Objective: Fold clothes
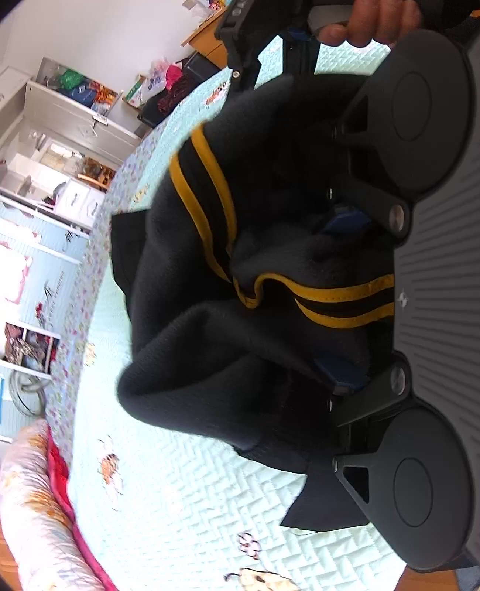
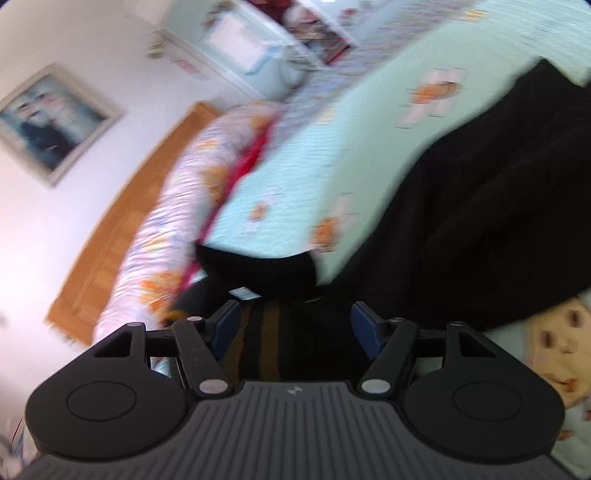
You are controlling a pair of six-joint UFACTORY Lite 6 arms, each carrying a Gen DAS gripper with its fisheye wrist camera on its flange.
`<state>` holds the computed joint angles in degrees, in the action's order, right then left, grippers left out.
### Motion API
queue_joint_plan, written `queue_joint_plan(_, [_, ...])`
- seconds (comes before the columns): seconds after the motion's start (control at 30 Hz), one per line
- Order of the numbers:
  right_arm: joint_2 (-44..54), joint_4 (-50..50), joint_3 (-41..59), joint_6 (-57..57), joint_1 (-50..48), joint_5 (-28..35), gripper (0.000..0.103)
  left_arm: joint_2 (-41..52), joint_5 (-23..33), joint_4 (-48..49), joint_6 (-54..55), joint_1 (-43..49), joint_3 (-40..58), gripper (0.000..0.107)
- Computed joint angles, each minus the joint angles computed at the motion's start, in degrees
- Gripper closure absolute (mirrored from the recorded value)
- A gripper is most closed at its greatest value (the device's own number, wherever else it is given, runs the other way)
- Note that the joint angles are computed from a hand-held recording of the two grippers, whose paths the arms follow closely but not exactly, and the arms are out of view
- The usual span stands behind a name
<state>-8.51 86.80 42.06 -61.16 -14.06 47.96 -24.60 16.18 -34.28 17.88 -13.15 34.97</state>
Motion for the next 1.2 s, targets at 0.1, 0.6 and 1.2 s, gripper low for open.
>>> queue_joint_plan(0.1, [6.4, 0.1, 0.9, 4.2, -2.1, -0.1, 0.034, 0.6, -0.6, -3.4, 2.9, 0.6, -0.9, 0.032])
queue_joint_plan(0.6, [27.5, 10.0, 16.6, 1.4, 9.2, -6.3, 0.088, 0.4, -1.1, -7.7, 5.0, 0.7, -0.1, 0.036])
queue_joint_plan(1.2, [39.3, -17.8, 43.1, 28.9, 17.6, -19.6, 0.084, -2.9, -0.8, 14.1, -20.8, -0.5, 1.1, 0.037])
